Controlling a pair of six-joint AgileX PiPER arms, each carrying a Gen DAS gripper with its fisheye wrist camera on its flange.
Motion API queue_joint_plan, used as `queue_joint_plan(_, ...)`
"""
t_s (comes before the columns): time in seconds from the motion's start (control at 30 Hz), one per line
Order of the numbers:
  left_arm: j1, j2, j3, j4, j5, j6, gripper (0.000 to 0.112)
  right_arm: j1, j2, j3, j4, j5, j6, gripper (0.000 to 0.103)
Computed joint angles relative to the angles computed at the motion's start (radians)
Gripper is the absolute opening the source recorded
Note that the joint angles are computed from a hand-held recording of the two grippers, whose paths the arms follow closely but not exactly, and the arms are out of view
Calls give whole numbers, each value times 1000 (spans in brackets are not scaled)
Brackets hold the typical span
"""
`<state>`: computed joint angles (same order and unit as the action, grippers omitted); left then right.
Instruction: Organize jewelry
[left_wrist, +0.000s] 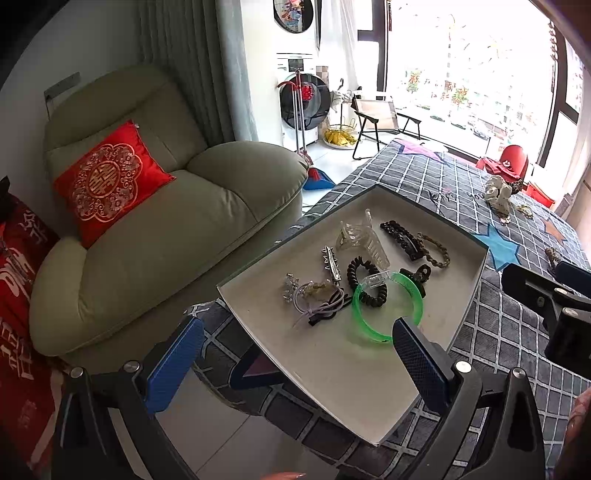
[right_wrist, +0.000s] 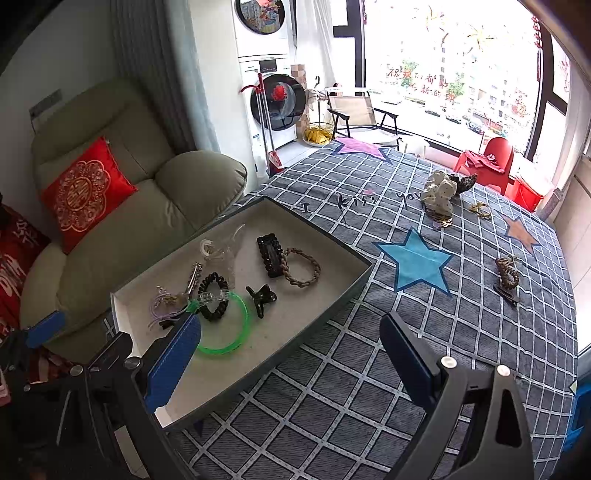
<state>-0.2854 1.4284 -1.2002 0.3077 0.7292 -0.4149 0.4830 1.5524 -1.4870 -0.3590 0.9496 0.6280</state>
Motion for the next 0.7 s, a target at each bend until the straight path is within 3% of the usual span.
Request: queue_joint_plan(0.7,6,13,-9,7,15,-12,103,0,1,-1,-3,0,-5,98)
